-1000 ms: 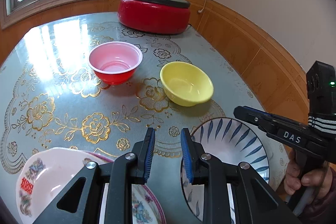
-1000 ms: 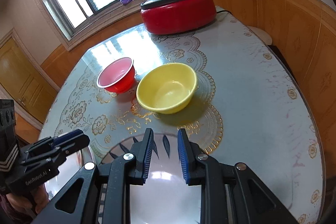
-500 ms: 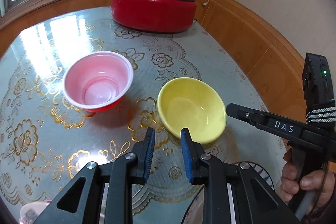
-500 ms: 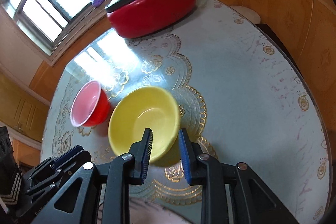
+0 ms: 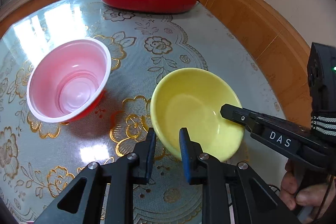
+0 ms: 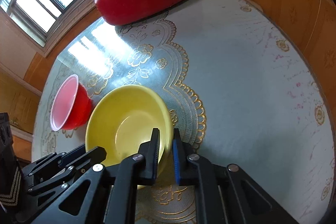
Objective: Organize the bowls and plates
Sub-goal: 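Move the left gripper to the yellow bowl's rim and grasp it, then lift the yellow bowl with the left gripper over the blue-striped bowl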
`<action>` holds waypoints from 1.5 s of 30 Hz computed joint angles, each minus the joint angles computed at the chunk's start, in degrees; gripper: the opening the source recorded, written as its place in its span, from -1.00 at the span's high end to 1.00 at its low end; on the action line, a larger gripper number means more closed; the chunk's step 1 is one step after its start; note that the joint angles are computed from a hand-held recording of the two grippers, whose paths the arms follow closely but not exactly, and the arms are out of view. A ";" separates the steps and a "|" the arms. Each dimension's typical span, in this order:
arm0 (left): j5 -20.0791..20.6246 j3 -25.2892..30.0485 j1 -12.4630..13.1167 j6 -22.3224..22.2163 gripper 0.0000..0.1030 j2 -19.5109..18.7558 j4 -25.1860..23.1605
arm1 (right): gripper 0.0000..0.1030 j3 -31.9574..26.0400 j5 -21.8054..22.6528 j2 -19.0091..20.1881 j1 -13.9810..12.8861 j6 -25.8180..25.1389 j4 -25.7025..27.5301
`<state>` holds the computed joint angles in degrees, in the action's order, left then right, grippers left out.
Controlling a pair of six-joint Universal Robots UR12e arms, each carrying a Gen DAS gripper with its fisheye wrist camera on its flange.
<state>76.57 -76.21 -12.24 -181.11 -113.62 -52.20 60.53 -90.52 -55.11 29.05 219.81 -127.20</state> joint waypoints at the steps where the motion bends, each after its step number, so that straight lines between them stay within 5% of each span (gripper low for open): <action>1: -0.08 -0.08 0.01 0.05 0.58 0.03 0.29 | 0.82 0.23 0.05 -0.08 -0.03 0.03 -0.25; 23: -0.50 -5.86 0.81 1.26 0.61 4.89 7.94 | 0.83 2.92 -0.84 -3.04 1.15 -2.62 -5.02; 36: -4.84 -12.78 2.15 3.67 0.61 10.62 12.63 | 0.83 8.24 -3.00 -7.33 3.66 -2.24 -9.33; 45: -10.98 -17.33 3.84 7.88 0.61 15.20 10.47 | 0.82 12.69 -4.44 -10.78 5.76 -0.90 -11.01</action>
